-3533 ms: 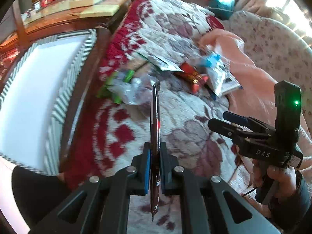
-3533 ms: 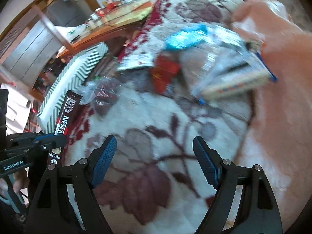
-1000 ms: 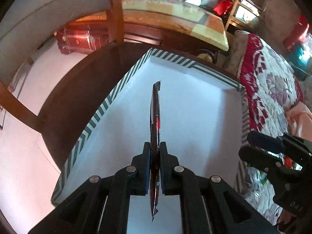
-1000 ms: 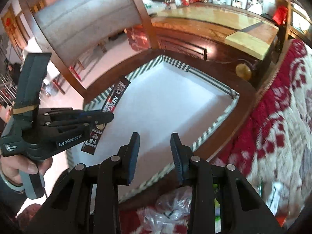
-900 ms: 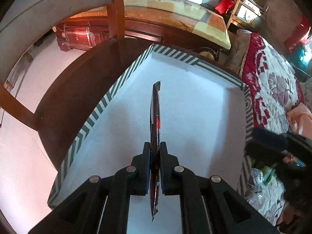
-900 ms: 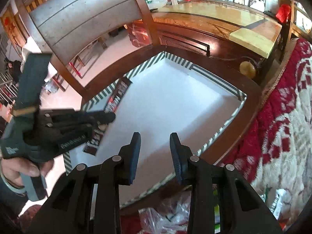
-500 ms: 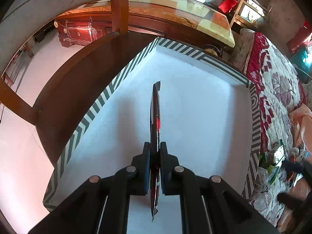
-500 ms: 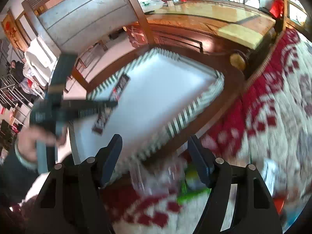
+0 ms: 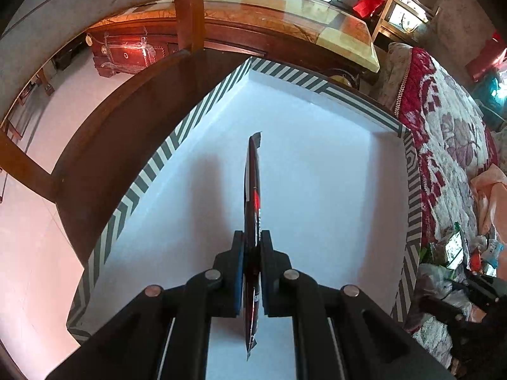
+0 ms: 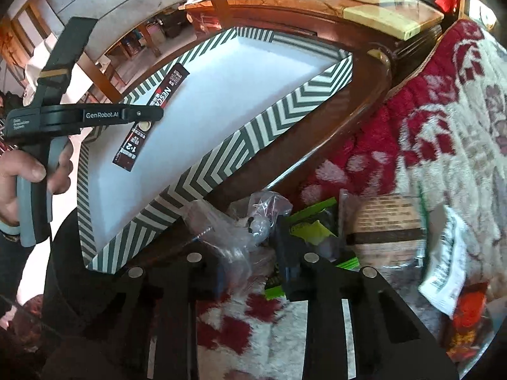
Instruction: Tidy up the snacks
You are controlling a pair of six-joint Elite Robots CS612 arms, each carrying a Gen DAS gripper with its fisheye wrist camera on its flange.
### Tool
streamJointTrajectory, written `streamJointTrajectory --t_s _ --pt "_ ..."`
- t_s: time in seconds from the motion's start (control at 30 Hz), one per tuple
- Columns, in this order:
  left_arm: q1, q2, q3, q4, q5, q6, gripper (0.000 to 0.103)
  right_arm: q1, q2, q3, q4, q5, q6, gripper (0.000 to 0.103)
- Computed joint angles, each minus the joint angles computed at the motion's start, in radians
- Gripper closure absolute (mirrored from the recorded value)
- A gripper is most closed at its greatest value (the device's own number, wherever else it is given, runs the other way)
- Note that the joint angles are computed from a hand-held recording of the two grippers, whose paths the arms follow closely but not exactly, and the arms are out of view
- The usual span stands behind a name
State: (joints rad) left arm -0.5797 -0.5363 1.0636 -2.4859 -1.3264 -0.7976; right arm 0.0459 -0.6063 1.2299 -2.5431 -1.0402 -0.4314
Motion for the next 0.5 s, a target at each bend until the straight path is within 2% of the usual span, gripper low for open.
streamJointTrajectory --t_s 0.13,0.27,0.4,0.5 --pt "0.002 0.001 -0.008 -0.008 0.008 0.01 0.093 -0.009 -0.022 0.019 -0.042 0.03 0.006 0.079" --pt "0.008 0.013 -0.039 0.01 0.012 0.018 0.093 -0.008 -0.024 -0.013 -0.067 0.07 0.021 0.079" --pt "0.019 0.037 -0.084 0.025 -0.024 0.021 0.093 0.013 0.026 -0.124 -0.034 0.095 0.046 0.079" --pt "0.023 0.064 -0.132 0.055 -0.045 0.032 0.092 0.036 0.071 -0.206 0.021 0.073 0.051 0.079"
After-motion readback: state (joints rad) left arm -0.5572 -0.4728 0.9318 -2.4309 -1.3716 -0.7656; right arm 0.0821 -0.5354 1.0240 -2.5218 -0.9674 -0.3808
